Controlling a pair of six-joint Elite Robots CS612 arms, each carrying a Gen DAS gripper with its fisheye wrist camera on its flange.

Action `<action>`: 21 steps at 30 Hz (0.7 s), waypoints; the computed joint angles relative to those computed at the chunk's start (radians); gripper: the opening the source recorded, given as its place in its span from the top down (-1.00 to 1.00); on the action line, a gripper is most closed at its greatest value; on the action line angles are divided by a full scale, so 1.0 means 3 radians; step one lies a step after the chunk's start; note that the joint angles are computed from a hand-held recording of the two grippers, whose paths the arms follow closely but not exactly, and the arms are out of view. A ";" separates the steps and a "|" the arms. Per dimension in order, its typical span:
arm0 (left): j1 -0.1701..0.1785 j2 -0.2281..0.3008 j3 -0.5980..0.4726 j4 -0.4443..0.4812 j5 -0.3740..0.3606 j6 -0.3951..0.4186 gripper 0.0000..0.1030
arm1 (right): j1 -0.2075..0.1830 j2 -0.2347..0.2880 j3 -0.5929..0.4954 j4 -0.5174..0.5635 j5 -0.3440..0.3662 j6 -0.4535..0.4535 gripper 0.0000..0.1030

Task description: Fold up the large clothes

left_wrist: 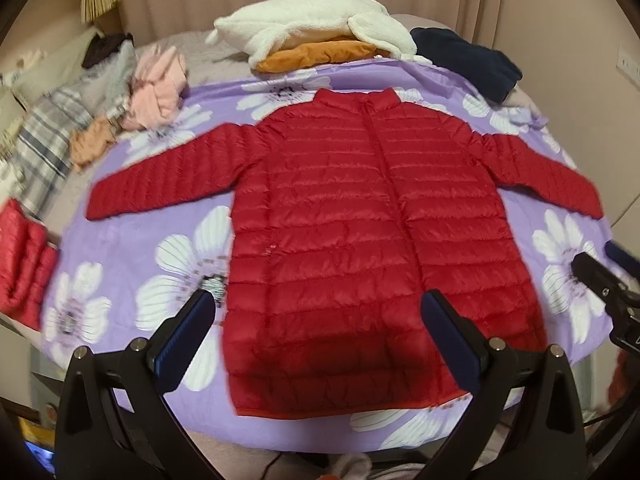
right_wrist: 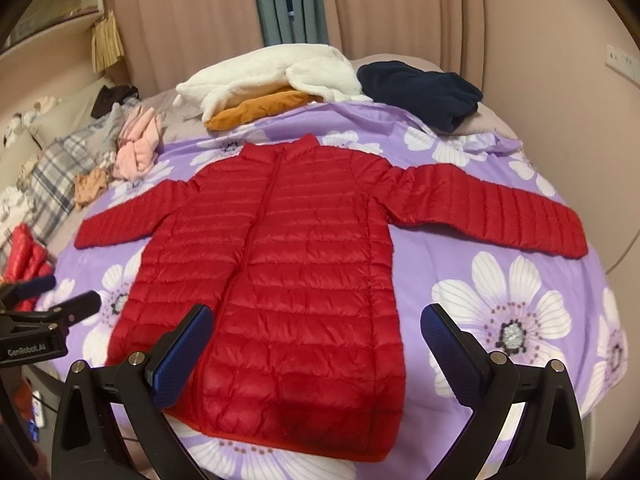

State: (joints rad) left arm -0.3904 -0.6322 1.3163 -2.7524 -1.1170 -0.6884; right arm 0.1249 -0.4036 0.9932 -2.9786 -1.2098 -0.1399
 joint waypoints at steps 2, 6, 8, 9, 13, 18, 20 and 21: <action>0.0036 0.0042 -0.0007 -0.0092 -0.0116 -0.0053 -1.00 | -0.0053 0.0074 -0.0125 0.0170 0.0228 0.0148 -0.98; 0.0155 0.0167 -0.0045 -0.0342 -0.0578 -0.0284 -0.99 | -0.0165 0.0251 -0.0357 0.0299 0.0746 0.0675 -0.98; 0.0226 0.0223 -0.0061 -0.0657 -0.1094 -0.0661 -0.99 | -0.0222 0.0357 -0.0503 0.0326 0.0831 0.1023 -0.98; 0.0263 0.0252 -0.0065 -0.0764 -0.1244 -0.0770 -0.99 | -0.0248 0.0403 -0.0570 0.0336 0.0869 0.1173 -0.98; 0.0307 0.0298 -0.0045 -0.1025 -0.1166 -0.0769 -0.99 | -0.0373 0.0659 -0.0945 0.0185 0.0827 0.1789 -0.98; 0.0362 0.0315 -0.0064 -0.1219 -0.1189 -0.0736 -1.00 | -0.0478 0.0950 -0.1482 0.0308 0.0565 0.2311 -0.98; 0.0367 0.0318 -0.0103 -0.1176 -0.1128 -0.0693 -0.99 | -0.0514 0.1201 -0.1950 0.0386 0.0483 0.2517 -0.98; 0.0369 0.0326 -0.0130 -0.1168 -0.1092 -0.0656 -1.00 | -0.0525 0.1329 -0.2206 0.0483 0.0446 0.2603 -0.98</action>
